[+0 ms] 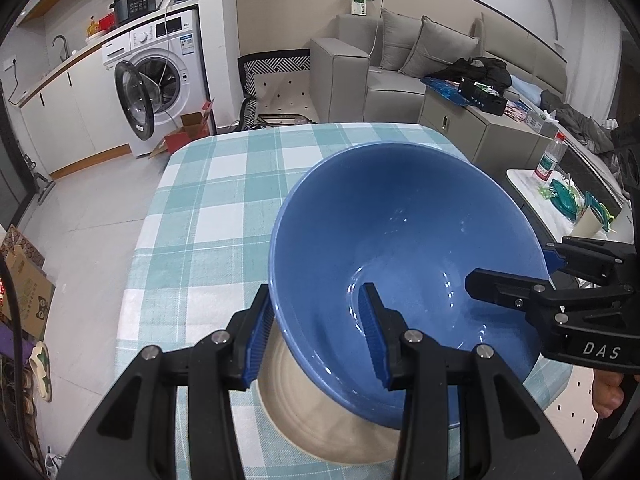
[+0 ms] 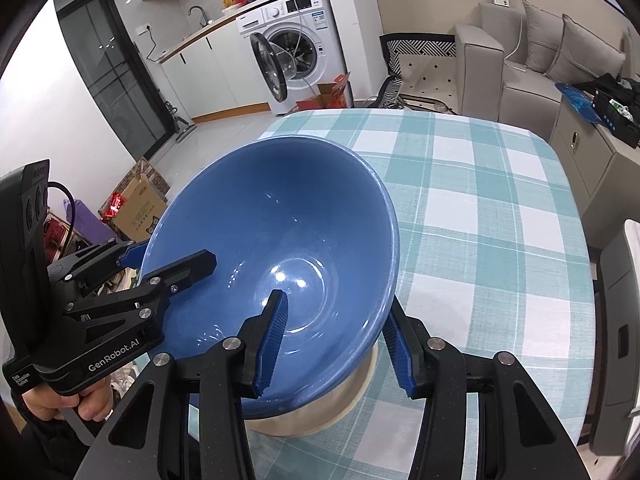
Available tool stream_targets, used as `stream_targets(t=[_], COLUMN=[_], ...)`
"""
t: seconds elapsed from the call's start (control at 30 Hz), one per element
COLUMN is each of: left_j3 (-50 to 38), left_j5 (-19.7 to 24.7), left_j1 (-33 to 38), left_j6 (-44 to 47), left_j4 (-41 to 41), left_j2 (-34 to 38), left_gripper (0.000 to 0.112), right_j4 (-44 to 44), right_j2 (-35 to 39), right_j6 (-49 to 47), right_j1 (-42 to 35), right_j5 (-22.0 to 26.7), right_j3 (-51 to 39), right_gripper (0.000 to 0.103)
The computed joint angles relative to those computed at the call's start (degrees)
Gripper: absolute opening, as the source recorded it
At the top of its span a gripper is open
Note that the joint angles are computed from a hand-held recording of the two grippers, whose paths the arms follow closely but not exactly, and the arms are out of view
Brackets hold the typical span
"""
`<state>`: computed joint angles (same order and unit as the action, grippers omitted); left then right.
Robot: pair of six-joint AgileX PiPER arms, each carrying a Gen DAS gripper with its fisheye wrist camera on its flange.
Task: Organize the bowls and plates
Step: 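Lift the nested blue bowl stack with both grippers and carry it over the cream plates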
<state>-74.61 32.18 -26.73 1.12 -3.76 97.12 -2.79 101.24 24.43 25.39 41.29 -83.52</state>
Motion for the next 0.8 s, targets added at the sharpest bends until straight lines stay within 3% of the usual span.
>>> stream_targets(t=[0.8], left_j3=[8.95], left_j5=[-3.13], left_j1=[1.28], left_j6=[0.11], left_j4=[0.04], left_j2=[-3.8], left_gripper=[0.042], right_j4=[-0.47], right_j2=[0.74], right_j6=[2.03], right_j1=[3.63], right_j5=[-1.94], right_j3=[3.56], right_gripper=[0.049])
